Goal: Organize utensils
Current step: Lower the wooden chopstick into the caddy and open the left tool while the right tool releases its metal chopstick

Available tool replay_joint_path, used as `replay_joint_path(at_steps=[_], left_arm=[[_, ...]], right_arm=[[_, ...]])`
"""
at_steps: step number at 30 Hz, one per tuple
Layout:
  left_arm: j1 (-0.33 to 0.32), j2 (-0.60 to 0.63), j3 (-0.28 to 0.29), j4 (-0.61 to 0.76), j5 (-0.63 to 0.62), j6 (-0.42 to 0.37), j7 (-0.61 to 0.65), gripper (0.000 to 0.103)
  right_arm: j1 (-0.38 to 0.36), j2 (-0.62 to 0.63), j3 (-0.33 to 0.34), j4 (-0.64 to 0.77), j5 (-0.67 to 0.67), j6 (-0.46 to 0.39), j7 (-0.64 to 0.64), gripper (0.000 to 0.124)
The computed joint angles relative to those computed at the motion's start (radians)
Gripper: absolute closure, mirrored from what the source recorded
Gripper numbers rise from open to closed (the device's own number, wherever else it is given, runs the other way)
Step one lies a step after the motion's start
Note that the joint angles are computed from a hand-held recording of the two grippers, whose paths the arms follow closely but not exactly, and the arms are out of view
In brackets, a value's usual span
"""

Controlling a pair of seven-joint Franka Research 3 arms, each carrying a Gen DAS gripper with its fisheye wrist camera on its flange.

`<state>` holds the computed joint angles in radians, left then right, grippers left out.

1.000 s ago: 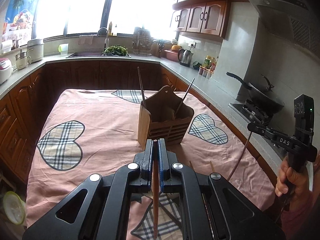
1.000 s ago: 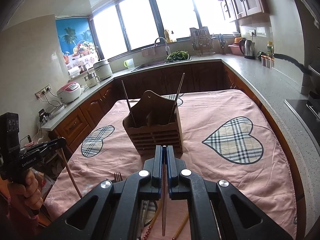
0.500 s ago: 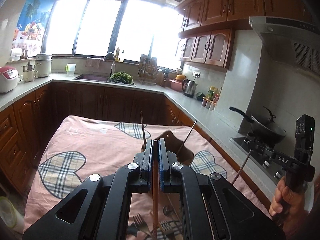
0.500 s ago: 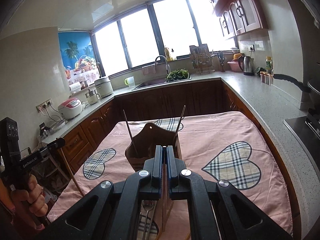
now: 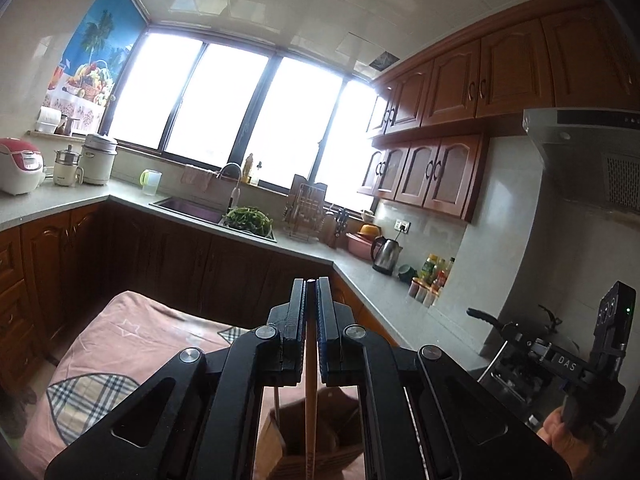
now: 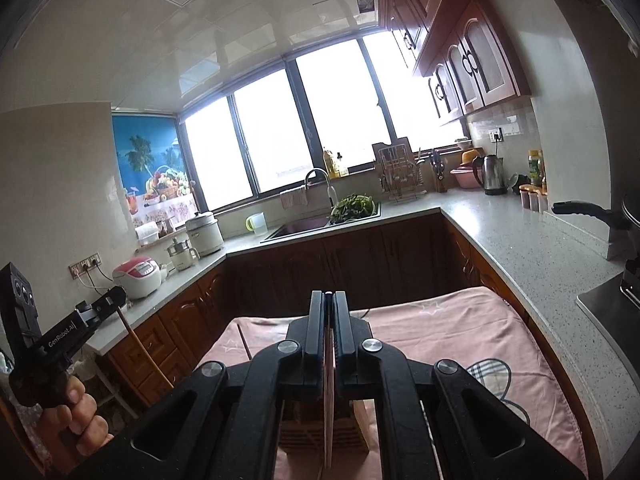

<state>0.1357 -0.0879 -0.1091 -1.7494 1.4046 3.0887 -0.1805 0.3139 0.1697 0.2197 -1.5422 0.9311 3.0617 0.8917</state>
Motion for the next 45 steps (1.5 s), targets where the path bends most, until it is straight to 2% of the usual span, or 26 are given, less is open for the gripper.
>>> replay_joint_path(at_steps=[6, 11, 16, 18, 21, 25, 30, 33, 38, 45], left_arm=[[-0.037, 0.117, 0.017, 0.128, 0.071, -0.093, -0.086, 0.099], [-0.077, 0.200, 0.057, 0.180, 0.074, -0.100, -0.115, 0.099], [-0.113, 0.257, 0.085, 0.184, 0.005, -0.107, -0.044, 0.099], [-0.123, 0.269, 0.098, 0.181, -0.011, -0.100, -0.034, 0.099], [-0.138, 0.283, 0.111, 0.175, -0.023, -0.098, -0.012, 0.099], [-0.150, 0.297, 0.116, 0.159, -0.078, -0.094, 0.057, 0.099], [-0.151, 0.310, 0.110, 0.129, -0.228, -0.087, 0.208, 0.098], [-0.167, 0.310, 0.126, 0.122, -0.266, -0.087, 0.240, 0.098], [-0.167, 0.312, 0.122, 0.117, -0.378, -0.088, 0.342, 0.098], [-0.174, 0.309, 0.127, 0.105, -0.484, -0.086, 0.439, 0.097]], right_arm=[[-0.004, 0.149, 0.014, 0.191, -0.067, -0.008, 0.061, 0.120], [0.021, 0.251, -0.011, 0.274, -0.209, -0.024, 0.189, 0.120], [0.039, 0.313, -0.042, 0.294, -0.335, -0.046, 0.297, 0.120], [0.025, 0.331, -0.029, 0.297, -0.355, -0.060, 0.317, 0.120], [-0.016, 0.359, 0.024, 0.306, -0.339, -0.073, 0.306, 0.120], [-0.023, 0.375, 0.029, 0.311, -0.342, -0.101, 0.317, 0.120], [-0.009, 0.370, 0.006, 0.300, -0.365, -0.128, 0.336, 0.119], [-0.023, 0.372, 0.019, 0.308, -0.356, -0.150, 0.330, 0.119], [-0.005, 0.368, -0.008, 0.312, -0.381, -0.171, 0.361, 0.114], [-0.016, 0.372, 0.002, 0.321, -0.368, -0.197, 0.364, 0.114]])
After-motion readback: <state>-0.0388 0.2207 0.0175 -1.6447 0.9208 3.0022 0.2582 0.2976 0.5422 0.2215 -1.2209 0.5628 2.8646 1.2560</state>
